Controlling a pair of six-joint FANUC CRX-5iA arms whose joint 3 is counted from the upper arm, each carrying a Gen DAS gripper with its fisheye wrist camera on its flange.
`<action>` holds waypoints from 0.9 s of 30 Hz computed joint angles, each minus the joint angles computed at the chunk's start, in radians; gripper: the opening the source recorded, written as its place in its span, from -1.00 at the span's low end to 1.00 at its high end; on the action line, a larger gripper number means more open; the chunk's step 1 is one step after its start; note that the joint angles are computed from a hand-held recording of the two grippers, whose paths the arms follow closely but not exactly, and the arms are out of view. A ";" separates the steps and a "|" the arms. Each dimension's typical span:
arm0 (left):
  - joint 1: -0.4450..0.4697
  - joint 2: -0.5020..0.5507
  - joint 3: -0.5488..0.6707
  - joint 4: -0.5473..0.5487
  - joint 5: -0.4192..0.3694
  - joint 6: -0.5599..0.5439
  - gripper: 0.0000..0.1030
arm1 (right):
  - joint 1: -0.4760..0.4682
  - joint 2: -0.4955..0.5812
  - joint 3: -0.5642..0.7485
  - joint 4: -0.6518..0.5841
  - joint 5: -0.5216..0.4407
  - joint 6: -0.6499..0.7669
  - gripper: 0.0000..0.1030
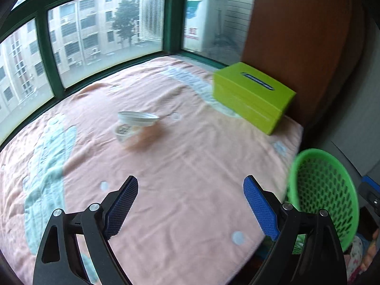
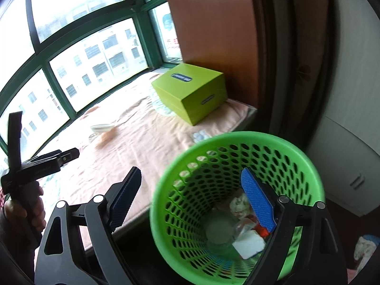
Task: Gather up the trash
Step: 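Move both tools back over the table toward the lidded jelly cup, then close the left tool on the jelly cup and lift it off its lid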
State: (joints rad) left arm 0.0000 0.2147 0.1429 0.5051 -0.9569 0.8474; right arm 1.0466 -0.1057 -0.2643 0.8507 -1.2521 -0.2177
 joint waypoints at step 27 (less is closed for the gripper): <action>0.002 0.482 0.552 -0.164 -0.092 0.192 0.61 | -0.187 0.247 0.260 -0.137 0.241 0.273 0.67</action>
State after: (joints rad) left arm 0.0021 0.6972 0.6950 0.3409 -1.0488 1.0390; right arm 0.8595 0.1411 -0.0045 0.7137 -1.0113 0.0555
